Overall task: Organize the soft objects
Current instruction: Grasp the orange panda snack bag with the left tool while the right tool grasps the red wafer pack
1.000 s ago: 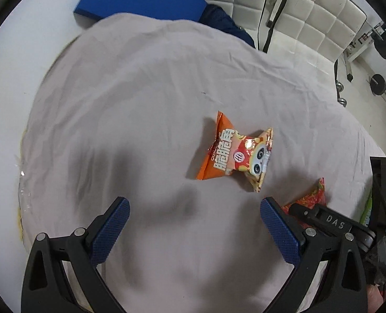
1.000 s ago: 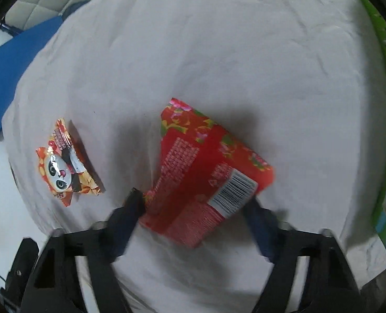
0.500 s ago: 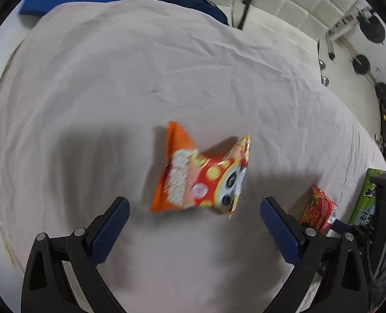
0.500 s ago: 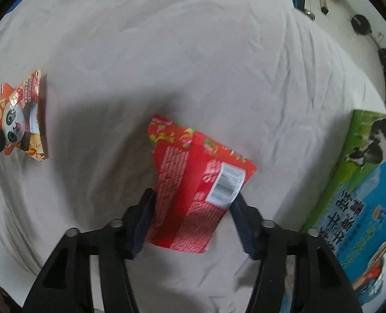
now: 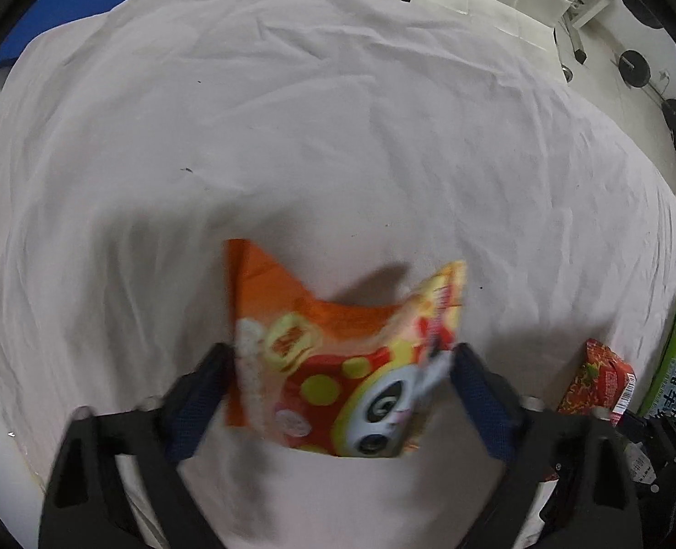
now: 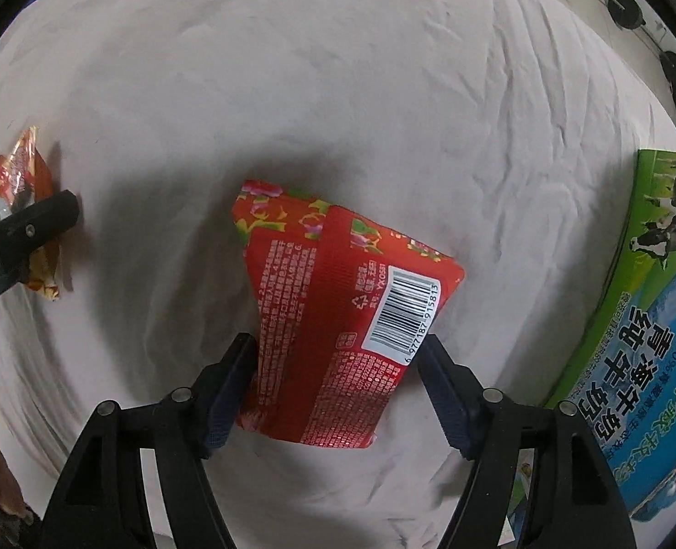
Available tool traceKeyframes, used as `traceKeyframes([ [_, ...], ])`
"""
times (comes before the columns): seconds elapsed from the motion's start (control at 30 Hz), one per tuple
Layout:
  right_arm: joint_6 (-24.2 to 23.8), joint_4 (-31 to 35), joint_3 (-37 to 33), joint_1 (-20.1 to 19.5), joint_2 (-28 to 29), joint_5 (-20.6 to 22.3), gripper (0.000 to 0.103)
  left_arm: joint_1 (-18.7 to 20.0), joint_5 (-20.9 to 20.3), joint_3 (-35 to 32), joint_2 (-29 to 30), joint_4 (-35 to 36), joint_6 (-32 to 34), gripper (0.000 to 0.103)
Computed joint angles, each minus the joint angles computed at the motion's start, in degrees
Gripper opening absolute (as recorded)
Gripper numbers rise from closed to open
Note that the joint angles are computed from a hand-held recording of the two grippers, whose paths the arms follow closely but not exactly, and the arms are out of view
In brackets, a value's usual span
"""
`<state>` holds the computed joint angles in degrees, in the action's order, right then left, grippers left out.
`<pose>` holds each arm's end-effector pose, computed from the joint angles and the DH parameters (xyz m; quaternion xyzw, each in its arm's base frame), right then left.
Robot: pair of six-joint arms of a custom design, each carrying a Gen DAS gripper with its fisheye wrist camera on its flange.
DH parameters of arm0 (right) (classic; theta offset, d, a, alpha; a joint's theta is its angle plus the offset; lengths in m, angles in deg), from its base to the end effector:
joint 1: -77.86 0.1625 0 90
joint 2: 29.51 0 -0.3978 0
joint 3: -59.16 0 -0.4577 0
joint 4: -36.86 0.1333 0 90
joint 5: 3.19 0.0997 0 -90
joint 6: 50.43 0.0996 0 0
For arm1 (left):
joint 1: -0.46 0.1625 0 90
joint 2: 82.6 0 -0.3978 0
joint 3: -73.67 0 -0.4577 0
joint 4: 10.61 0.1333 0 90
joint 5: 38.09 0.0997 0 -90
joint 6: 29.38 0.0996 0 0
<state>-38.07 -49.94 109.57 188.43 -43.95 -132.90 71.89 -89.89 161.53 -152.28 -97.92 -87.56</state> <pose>0.3409 -0.7101 -0.1295 0.1770 -0.8757 -0.2117 0.3962 -0.0185 -0.6671 0.2841 -0.2591 0.8944 -0.0656 0.3585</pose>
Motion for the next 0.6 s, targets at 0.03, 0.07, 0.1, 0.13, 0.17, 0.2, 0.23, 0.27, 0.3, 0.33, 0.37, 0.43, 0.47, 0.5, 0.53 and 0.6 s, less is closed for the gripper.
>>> traceKeyframes([
  [0.03,0.2,0.2,-0.5,0.1,0.4,0.0,0.075,0.0,0.3,-0.1,0.2,0.2,-0.1,0.071],
  [0.07,0.3,0.3,-0.8,0.1,0.7,-0.1,0.074,-0.1,0.8,0.0,0.0,0.3,-0.4,0.068],
  [0.1,0.4,0.4,-1.0,0.1,0.9,-0.1,0.074,-0.2,1.2,0.5,-0.4,0.3,-0.6,0.062],
  [0.13,0.5,0.5,-1.3,-0.1,1.0,-0.2,0.074,-0.2,1.3,0.9,-0.8,0.1,-0.6,0.060],
  [0.17,0.3,0.4,-1.6,-0.3,1.1,-0.3,0.073,-0.3,1.4,1.2,-1.0,-0.3,-0.6,0.060],
  [0.2,0.0,-0.5,-0.6,-0.5,0.8,-0.5,0.072,-0.4,1.6,1.8,-1.5,-0.8,-0.3,0.058],
  [0.23,-0.2,-0.6,-0.5,-0.5,0.7,-0.5,0.070,-0.5,1.8,2.2,-1.7,-0.9,-0.3,0.057],
  [0.27,-0.3,-0.7,-0.6,-0.5,0.8,-0.2,0.065,-0.6,2.1,2.5,-1.9,-0.9,-0.5,0.057],
  [0.3,-0.6,-1.3,0.6,-0.7,0.0,0.0,0.062,-0.8,2.4,2.8,-2.2,-0.8,-0.9,0.056],
  [0.33,-0.7,-1.4,1.0,-0.6,-0.2,0.1,0.061,-0.8,2.7,2.7,-2.1,-0.9,-0.9,0.055],
  [0.37,-0.7,-1.6,1.6,-0.4,-0.6,-0.1,0.058,-0.9,3.0,2.9,-2.2,-0.9,-1.0,0.054],
  [0.43,-0.9,-2.0,2.0,-0.3,-0.8,-0.2,0.055,-1.3,3.6,3.4,-2.6,-1.0,-1.4,0.052],
  [0.47,-0.9,-2.1,1.9,-0.1,-0.8,-0.2,0.054,-1.8,3.7,4.1,-3.3,-0.8,-2.0,0.052],
  [0.5,-1.1,-2.4,2.0,-0.1,-0.9,-0.1,0.053,-2.2,3.9,4.5,-3.6,-1.1,-2.1,0.052],
  [0.53,-1.2,-2.8,2.4,-0.1,-1.2,0.1,0.052,-2.3,4.0,4.5,-3.6,-1.2,-2.1,0.051],
  [0.6,-1.8,-3.3,2.9,-0.1,-1.7,0.0,0.049,-3.2,4.3,5.3,-4.4,-1.5,-2.5,0.051],
])
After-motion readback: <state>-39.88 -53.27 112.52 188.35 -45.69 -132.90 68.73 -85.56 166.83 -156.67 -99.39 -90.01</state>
